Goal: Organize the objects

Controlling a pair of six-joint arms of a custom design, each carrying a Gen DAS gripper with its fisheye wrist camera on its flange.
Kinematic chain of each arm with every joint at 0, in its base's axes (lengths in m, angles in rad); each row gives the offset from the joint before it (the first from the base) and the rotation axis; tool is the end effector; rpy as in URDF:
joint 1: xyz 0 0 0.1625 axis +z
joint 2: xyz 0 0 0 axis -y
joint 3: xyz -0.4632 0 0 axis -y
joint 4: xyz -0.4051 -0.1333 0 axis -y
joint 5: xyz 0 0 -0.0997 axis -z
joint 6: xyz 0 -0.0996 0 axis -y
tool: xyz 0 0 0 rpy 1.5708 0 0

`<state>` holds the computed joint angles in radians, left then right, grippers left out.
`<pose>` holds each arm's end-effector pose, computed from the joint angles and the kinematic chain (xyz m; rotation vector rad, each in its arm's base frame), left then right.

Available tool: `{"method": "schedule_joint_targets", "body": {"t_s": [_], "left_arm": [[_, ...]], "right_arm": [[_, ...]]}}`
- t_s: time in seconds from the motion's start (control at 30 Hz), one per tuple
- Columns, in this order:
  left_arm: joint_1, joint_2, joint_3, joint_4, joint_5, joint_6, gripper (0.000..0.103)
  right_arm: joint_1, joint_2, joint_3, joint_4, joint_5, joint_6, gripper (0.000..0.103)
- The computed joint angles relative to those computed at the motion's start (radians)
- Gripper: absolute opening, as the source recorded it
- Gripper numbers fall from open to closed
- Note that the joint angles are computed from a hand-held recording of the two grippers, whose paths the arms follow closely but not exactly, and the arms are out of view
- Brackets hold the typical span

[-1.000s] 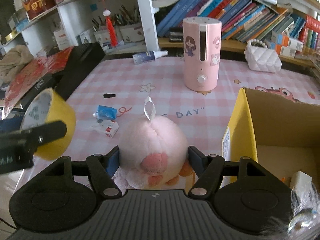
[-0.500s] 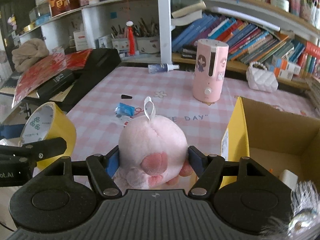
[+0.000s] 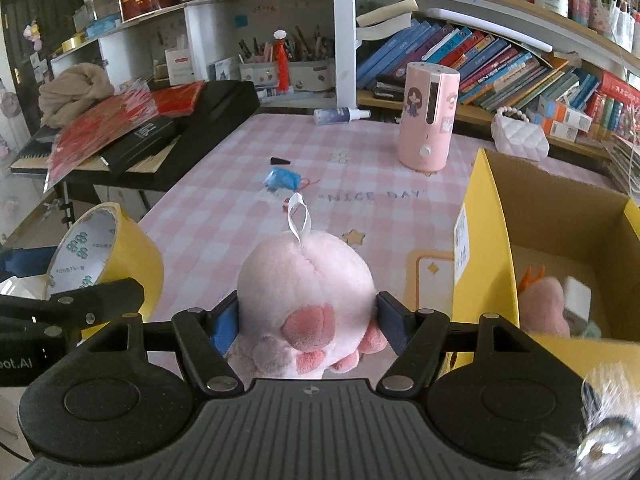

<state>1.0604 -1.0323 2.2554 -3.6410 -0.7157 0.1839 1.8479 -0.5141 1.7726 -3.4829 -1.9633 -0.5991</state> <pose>-0.0578 -0.5299 0.2107 0.3219 2.2112 -1.1358 0.2729 -0.6116 -0.0077 0.9268 -2.3838 0.7725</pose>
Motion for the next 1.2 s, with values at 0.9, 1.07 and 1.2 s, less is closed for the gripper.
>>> {"method": "schedule_joint_targets", "body": {"t_s": [0.9, 1.07, 1.2], "left_arm": [[-0.107, -0.060, 0.190, 0.048, -0.081, -0.026, 0.090], [-0.115, -0.046, 0.186, 0.065, -0.129, 0.000, 0.090], [-0.117, -0.034, 0.180, 0.077, -0.165, 0.014, 0.090]], "right_arm": [[0.008, -0.075, 0.320, -0.308, -0.117, 0.147, 0.068], [0.003, -0.090, 0.360, -0.362, -0.164, 0.188, 0.068], [-0.002, -0.099, 0.383, -0.390, -0.198, 0.213, 0.068]]}}
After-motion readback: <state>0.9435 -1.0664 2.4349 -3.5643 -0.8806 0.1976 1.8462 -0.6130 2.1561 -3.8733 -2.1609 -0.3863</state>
